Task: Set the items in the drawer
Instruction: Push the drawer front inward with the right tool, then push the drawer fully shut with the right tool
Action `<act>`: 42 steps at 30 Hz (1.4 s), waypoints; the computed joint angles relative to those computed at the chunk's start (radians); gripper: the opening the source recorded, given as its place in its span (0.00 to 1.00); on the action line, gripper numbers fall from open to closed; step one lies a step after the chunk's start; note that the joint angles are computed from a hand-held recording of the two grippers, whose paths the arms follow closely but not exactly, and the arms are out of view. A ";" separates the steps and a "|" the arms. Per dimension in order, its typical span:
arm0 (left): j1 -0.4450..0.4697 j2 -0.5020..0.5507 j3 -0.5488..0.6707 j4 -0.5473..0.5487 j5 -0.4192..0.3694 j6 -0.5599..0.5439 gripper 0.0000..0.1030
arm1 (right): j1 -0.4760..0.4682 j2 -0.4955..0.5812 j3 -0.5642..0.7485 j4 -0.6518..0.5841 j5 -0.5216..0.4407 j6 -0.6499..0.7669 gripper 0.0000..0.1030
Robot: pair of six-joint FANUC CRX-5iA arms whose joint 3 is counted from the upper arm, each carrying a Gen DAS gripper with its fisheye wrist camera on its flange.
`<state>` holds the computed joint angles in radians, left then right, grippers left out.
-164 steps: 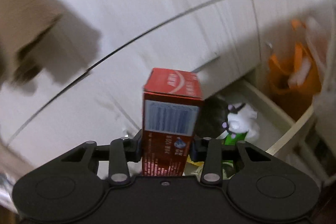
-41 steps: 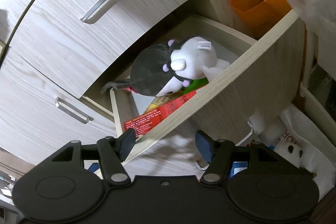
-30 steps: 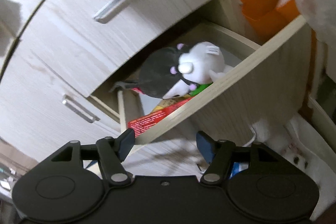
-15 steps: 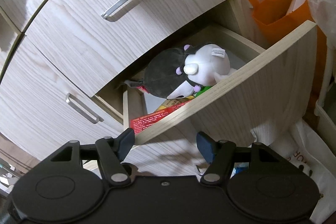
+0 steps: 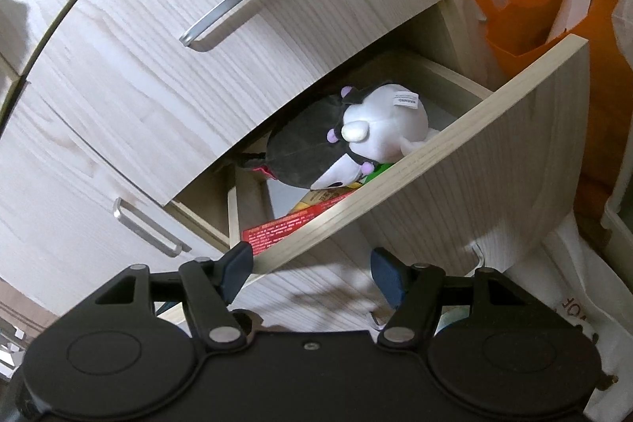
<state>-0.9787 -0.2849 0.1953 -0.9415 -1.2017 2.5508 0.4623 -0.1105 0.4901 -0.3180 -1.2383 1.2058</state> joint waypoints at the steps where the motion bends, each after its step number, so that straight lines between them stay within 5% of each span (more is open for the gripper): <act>1: 0.006 -0.001 -0.004 0.001 0.005 0.001 0.85 | 0.004 0.006 0.005 0.006 0.000 -0.003 0.70; 14: 0.081 0.021 0.023 0.017 -0.012 -0.058 0.84 | 0.071 0.049 0.011 0.103 0.083 -0.016 0.74; 19: 0.149 0.002 -0.016 0.057 0.044 -0.028 0.84 | 0.059 0.076 0.028 0.075 0.115 0.010 0.73; 24: 0.116 0.025 -0.014 -0.039 -0.024 0.001 0.83 | 0.064 0.103 0.038 0.074 0.158 0.001 0.73; 30: 0.191 0.009 -0.028 0.014 0.009 0.003 0.81 | 0.124 0.142 0.065 0.150 0.185 -0.036 0.71; 39: 0.129 0.018 -0.018 -0.058 -0.075 0.084 0.72 | 0.134 0.089 -0.021 0.112 0.244 -0.101 0.70; 42: 0.127 0.009 -0.036 -0.064 -0.080 0.100 0.73 | 0.182 0.068 -0.081 0.208 0.181 -0.115 0.67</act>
<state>-0.8521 -0.2757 0.1589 -1.0053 -1.2818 2.6510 0.6443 -0.0422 0.4093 -0.1097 -1.0572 1.0903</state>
